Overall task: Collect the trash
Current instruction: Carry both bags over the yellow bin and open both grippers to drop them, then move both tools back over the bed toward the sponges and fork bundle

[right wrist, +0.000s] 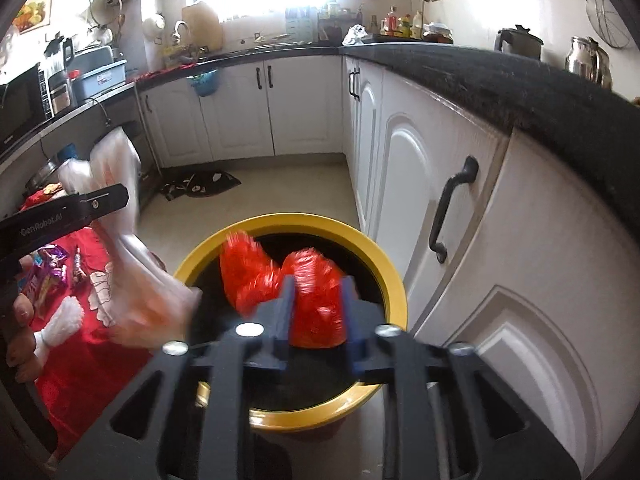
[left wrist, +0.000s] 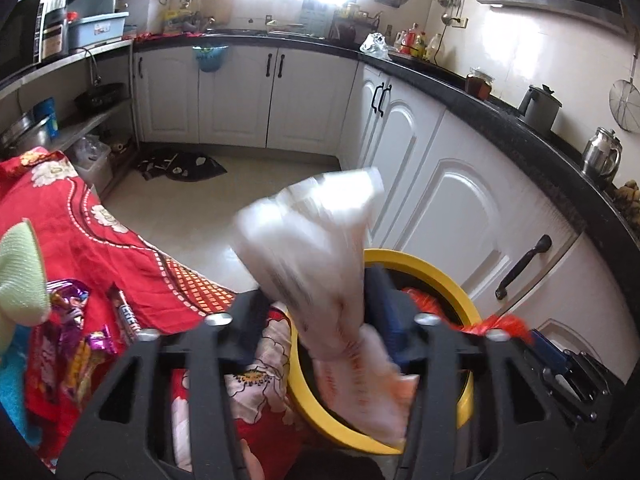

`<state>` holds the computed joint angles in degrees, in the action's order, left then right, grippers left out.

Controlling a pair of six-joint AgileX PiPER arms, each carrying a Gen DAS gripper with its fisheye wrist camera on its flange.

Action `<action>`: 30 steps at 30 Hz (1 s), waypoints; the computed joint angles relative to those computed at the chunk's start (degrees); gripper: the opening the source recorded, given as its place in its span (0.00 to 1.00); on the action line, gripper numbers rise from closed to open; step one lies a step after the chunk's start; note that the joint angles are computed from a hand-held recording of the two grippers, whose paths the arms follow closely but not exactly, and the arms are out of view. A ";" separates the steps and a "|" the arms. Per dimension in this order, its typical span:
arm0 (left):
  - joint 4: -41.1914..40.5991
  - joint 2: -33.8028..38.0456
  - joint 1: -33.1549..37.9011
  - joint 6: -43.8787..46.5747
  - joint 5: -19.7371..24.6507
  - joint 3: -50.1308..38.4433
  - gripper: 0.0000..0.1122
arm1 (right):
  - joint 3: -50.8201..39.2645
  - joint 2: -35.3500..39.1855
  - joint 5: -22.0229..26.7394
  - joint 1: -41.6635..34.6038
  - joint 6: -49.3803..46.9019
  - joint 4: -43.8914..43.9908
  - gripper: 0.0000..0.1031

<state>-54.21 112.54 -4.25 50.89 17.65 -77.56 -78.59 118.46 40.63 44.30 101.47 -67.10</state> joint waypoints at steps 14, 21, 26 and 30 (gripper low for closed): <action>-3.19 -4.64 5.53 2.07 2.91 2.79 0.80 | 0.92 -2.82 0.38 1.90 3.60 -2.86 0.56; -8.00 -9.53 10.86 7.16 3.84 6.70 0.82 | -2.07 -3.45 0.32 4.97 2.32 -3.39 0.62; -12.62 -12.30 15.94 12.61 4.58 9.09 0.82 | -5.20 -3.05 -0.25 7.18 0.01 -3.08 0.65; -14.42 -14.02 18.65 15.68 4.30 10.44 0.82 | -8.17 -2.20 -1.28 8.51 -2.57 -1.58 0.67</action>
<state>-68.62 98.52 14.40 66.57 21.95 -67.12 -86.76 116.27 39.36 52.80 98.90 -68.69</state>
